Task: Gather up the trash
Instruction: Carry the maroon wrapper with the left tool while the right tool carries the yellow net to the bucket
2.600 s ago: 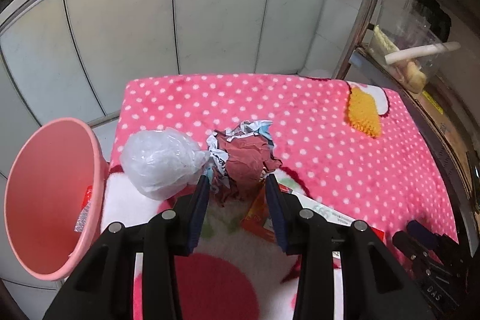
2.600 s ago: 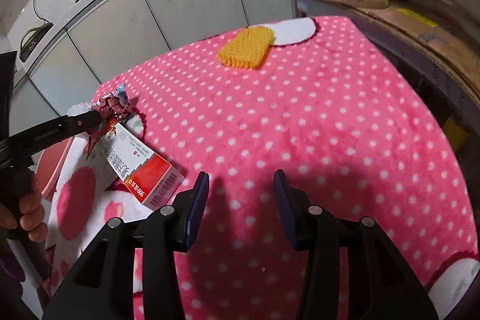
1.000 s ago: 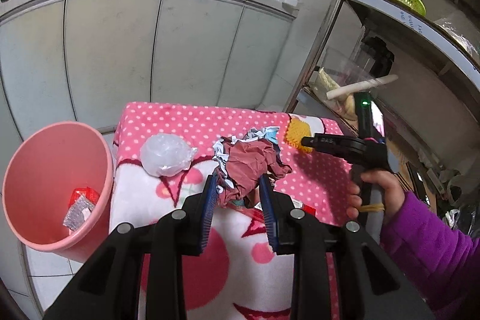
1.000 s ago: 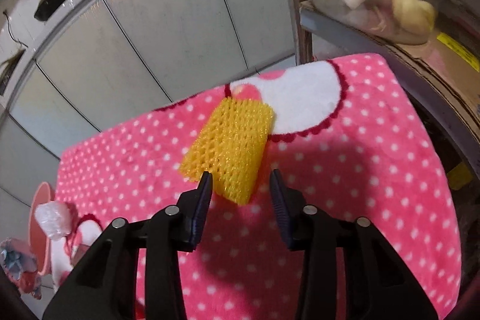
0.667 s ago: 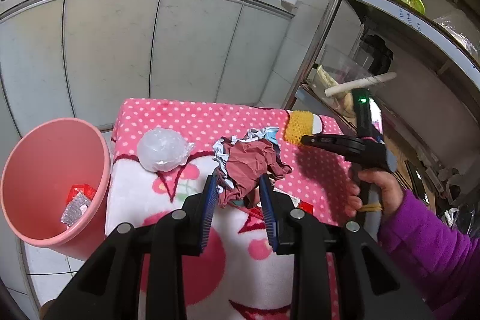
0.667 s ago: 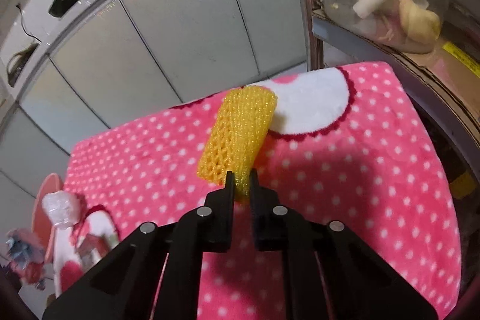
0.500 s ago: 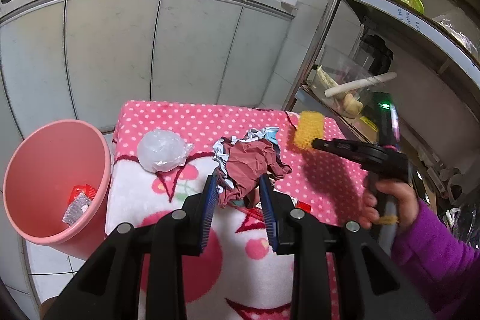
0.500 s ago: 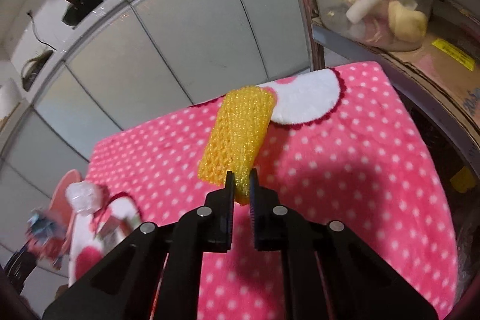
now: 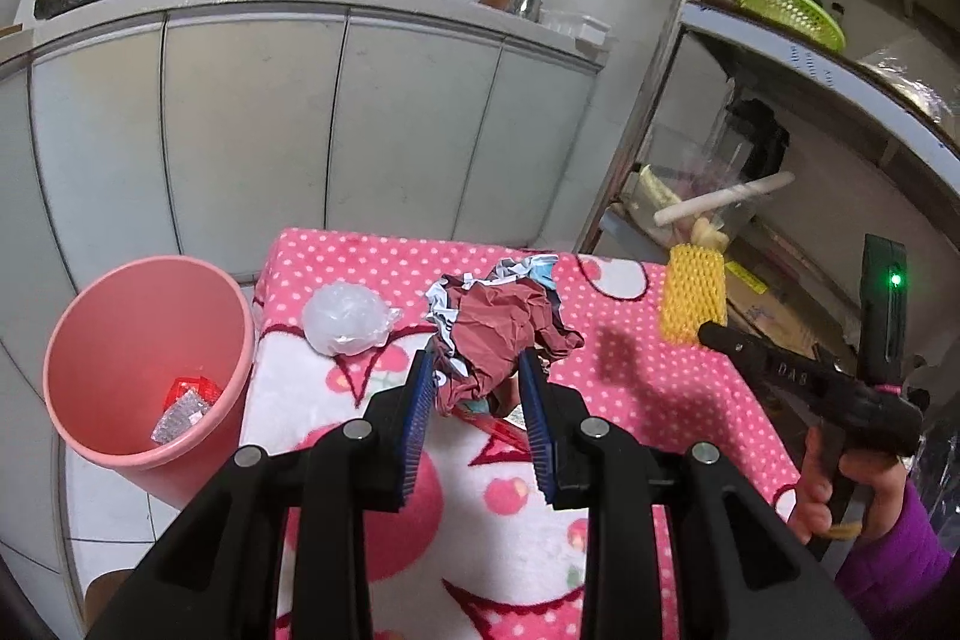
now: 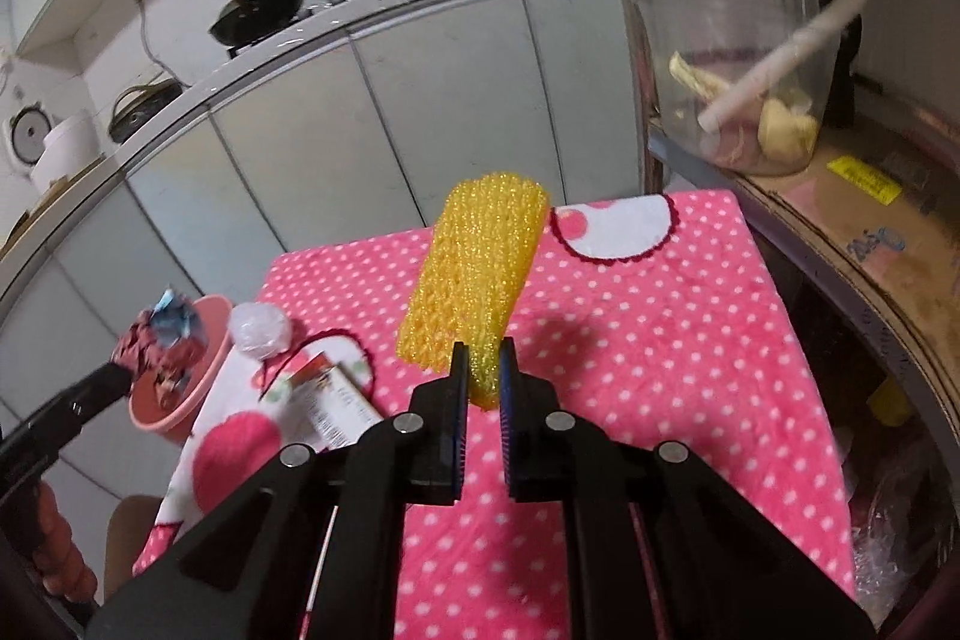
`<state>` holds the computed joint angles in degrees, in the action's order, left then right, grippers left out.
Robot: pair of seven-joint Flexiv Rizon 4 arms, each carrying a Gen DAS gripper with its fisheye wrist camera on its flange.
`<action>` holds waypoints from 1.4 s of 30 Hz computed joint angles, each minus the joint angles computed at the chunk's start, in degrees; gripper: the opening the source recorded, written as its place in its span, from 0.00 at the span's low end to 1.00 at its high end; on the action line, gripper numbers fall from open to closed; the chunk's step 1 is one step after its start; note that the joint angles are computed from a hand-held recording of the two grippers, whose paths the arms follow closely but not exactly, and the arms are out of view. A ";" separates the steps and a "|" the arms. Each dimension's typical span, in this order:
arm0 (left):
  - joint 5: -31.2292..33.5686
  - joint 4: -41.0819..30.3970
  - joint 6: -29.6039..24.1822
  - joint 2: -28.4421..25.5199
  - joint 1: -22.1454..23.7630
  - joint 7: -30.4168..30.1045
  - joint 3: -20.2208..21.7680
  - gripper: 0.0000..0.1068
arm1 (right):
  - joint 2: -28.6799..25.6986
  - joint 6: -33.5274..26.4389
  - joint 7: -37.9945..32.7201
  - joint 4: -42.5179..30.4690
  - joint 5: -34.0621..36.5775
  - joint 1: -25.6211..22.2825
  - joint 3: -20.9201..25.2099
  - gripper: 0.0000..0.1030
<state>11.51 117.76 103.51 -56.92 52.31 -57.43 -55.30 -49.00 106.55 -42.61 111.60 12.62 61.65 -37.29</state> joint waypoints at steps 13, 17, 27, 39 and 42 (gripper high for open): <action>3.21 4.02 1.70 -0.84 5.56 0.12 -2.27 0.27 | 0.01 -1.59 -0.86 -2.12 -2.45 2.59 1.47 0.09; 4.05 3.86 4.72 -0.23 7.00 -0.72 -1.58 0.27 | -1.07 -2.72 -1.59 -7.59 -6.26 0.29 3.33 0.09; 3.57 -2.28 7.51 2.51 6.99 -9.46 7.07 0.27 | -7.35 -10.62 -3.67 -31.24 -21.08 -14.52 20.86 0.09; -3.49 -11.00 0.04 0.52 1.25 -9.59 15.62 0.27 | -24.14 -33.88 -11.90 -64.92 -31.96 -24.42 42.22 0.09; -5.34 -12.24 -1.08 -0.39 0.41 -7.82 16.04 0.27 | -28.37 -39.96 -14.99 -73.11 -30.90 -23.68 43.16 0.10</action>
<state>6.17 105.52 102.43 -57.32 52.72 -65.26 -39.26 -77.37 66.58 -57.60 38.48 -18.27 37.98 5.87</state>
